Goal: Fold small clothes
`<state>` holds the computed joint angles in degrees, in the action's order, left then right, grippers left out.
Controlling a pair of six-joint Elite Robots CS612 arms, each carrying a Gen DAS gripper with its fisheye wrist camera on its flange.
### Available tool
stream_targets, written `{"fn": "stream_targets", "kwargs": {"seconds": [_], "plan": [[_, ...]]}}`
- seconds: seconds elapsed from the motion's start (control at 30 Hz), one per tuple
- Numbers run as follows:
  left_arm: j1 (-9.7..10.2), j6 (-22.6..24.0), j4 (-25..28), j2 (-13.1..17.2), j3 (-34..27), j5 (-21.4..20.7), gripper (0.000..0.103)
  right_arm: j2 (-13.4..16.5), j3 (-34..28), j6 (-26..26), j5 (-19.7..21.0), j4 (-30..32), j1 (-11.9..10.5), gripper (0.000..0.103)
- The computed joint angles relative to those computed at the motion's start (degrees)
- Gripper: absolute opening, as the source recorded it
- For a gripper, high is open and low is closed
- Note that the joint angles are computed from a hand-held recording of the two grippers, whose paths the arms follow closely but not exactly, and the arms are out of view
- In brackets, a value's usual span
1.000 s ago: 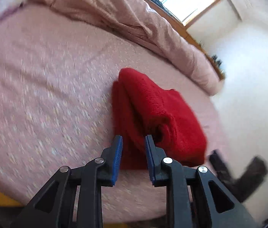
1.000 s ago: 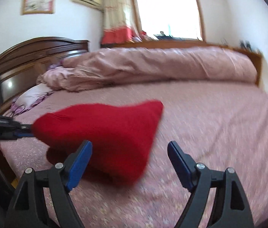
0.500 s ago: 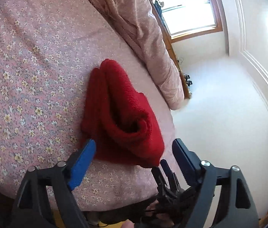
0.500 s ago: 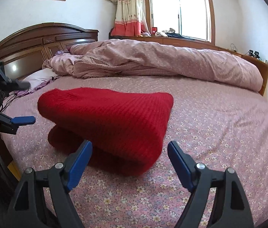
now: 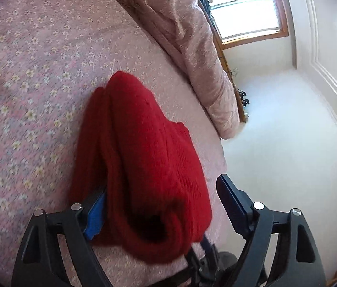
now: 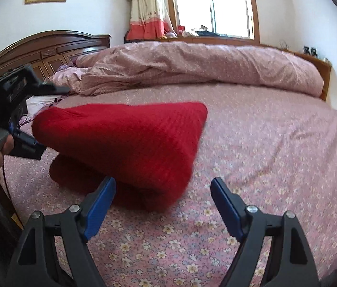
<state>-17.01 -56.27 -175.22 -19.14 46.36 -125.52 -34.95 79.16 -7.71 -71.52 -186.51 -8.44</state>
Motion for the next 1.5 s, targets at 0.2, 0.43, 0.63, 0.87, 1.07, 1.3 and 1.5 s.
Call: {"fn": "stream_targets", "kwargs": {"seconds": [0.2,0.43,0.63,0.87,1.07,1.3,1.5], "plan": [[-1.35,7.0,6.6,-1.6,0.0,7.0,0.03,0.4,-0.8,1.7,0.5,2.9,-0.1,0.085],[-2.01,9.5,1.7,-0.8,-2.7,8.2,0.022,1.4,-1.9,2.3,-3.0,2.1,0.3,0.085],[-2.61,13.3,-0.5,0.5,-7.0,6.9,0.022,2.7,-3.4,4.9,-3.3,1.0,0.6,0.085],[-3.2,15.7,0.5,1.4,-9.6,6.8,0.022,4.2,-5.2,6.9,-2.9,-5.6,0.9,0.085],[-2.82,15.1,-1.2,0.7,-7.0,6.3,0.02,5.7,-6.0,23.7,-3.2,-2.9,-1.3,0.092],[-2.86,18.6,-0.7,-2.5,1.5,13.0,0.02,4.4,-3.3,21.2,-6.0,-2.0,-0.8,0.093],[-2.07,16.7,1.4,-2.6,3.6,14.8,0.02,2.2,-0.2,17.5,-4.7,1.1,-1.2,0.093]]}}
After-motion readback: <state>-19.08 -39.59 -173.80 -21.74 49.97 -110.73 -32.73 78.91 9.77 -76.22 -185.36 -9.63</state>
